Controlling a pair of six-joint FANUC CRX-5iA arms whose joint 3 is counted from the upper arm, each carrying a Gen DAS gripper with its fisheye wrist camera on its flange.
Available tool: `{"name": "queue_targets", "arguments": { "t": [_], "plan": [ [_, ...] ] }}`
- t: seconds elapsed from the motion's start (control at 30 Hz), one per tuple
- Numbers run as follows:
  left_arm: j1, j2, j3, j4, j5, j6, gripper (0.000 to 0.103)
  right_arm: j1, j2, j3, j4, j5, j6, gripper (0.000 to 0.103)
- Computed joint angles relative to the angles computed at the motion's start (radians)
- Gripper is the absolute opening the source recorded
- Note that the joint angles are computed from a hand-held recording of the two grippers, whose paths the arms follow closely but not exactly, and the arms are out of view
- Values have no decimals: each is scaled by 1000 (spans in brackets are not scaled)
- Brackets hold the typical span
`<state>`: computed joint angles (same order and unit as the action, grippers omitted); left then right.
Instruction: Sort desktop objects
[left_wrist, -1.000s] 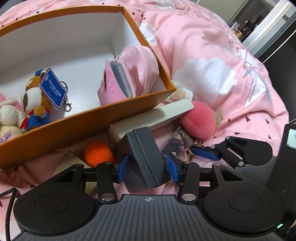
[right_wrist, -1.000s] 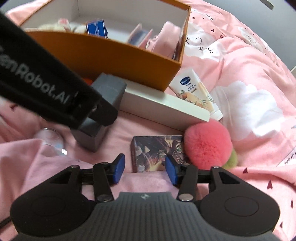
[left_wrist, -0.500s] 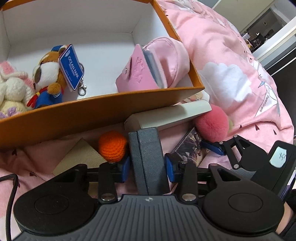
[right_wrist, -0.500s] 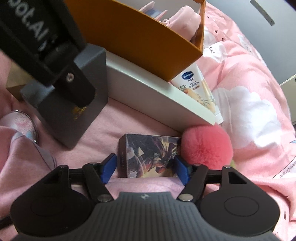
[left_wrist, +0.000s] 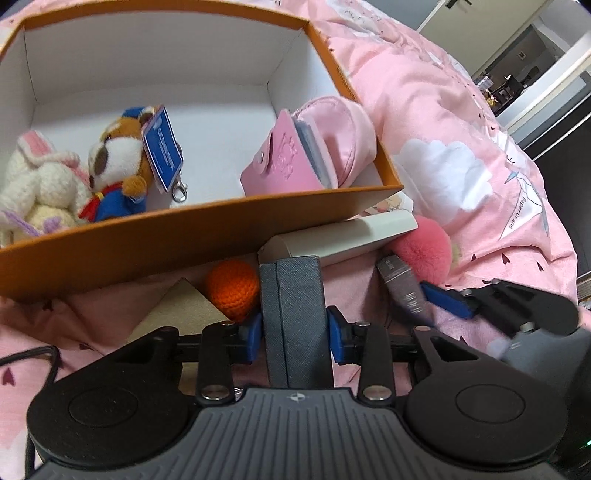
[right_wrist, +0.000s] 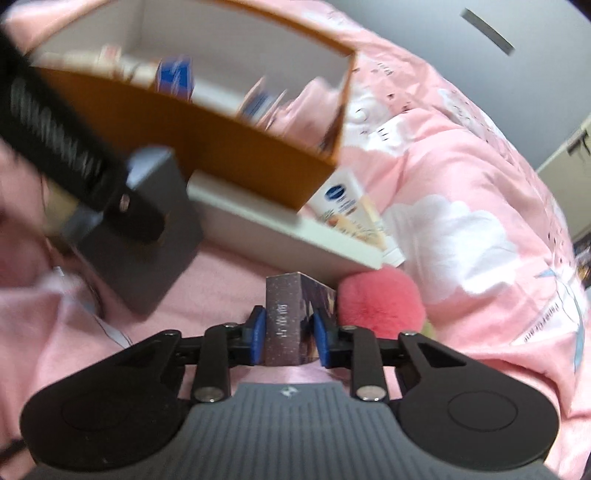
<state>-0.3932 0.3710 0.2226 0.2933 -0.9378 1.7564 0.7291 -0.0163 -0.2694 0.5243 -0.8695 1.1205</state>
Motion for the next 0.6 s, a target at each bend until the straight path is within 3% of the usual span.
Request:
{"name": "queue_targets", "arguments": {
  "t": [0.13, 0.27, 0.6],
  "plan": [
    [-1, -22, 0, -22, -5, -13, 40, -73, -50, 112, -289, -5, 122, 26],
    [2, -13, 1, -7, -11, -44, 40, -105, -26, 227, -527, -52, 160, 25],
    [-7, 27, 16, -5, -37, -65, 39, -115, 23, 200, -478, -47, 120, 27]
  ]
}}
